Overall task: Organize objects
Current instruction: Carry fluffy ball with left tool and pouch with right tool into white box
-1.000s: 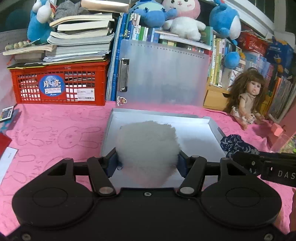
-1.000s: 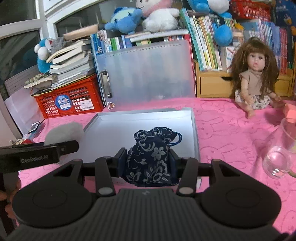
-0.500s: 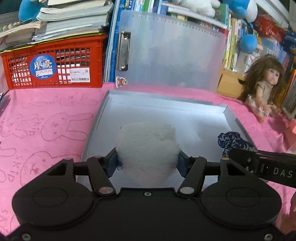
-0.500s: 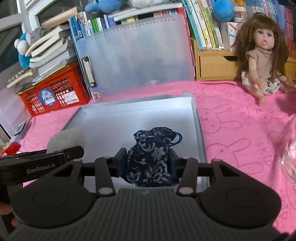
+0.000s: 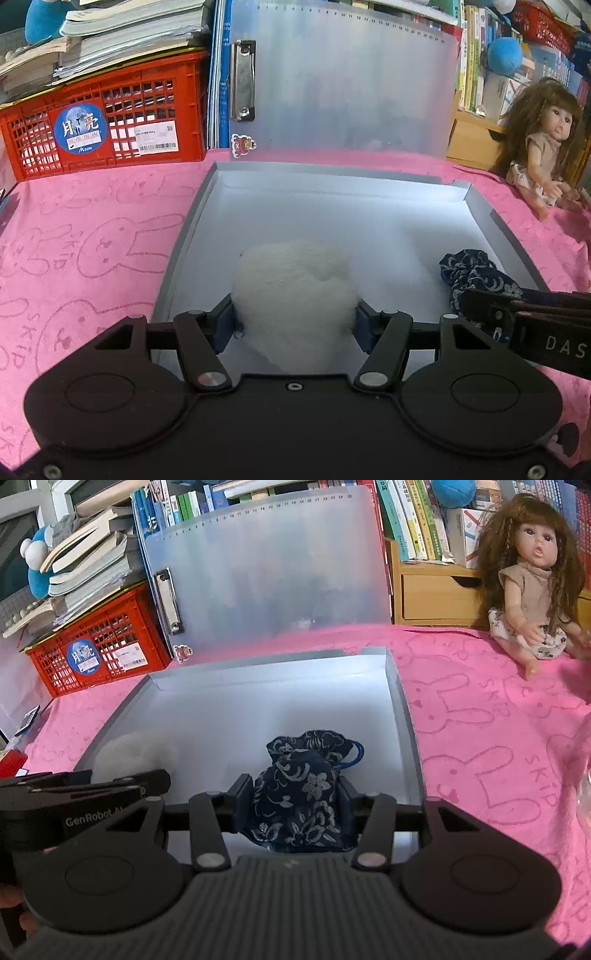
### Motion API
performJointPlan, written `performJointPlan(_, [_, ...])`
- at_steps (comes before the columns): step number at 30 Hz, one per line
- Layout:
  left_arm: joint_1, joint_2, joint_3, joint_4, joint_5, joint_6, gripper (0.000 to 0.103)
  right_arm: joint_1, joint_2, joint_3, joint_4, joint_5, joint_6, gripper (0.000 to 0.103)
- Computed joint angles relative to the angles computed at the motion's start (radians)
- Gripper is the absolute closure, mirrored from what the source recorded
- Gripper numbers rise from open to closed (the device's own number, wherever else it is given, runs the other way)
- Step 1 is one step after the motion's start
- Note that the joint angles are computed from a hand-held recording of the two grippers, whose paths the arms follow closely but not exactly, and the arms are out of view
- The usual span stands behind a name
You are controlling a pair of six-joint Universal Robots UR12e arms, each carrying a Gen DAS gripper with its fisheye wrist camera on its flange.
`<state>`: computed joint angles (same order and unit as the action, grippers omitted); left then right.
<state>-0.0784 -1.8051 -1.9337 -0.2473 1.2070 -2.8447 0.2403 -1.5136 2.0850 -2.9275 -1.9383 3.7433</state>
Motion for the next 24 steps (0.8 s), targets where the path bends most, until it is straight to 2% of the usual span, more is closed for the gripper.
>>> performJointPlan(17, [-0.007, -0.006, 0.009, -0.021, 0.023, 0.019, 0.042, 0.005, 0.003, -0.006, 0.017, -0.005, -0.001, 0.046])
performJointPlan(24, [-0.007, -0.003, 0.009, -0.024, 0.025, 0.017, 0.039, 0.006, 0.002, -0.005, 0.017, -0.005, -0.001, 0.031])
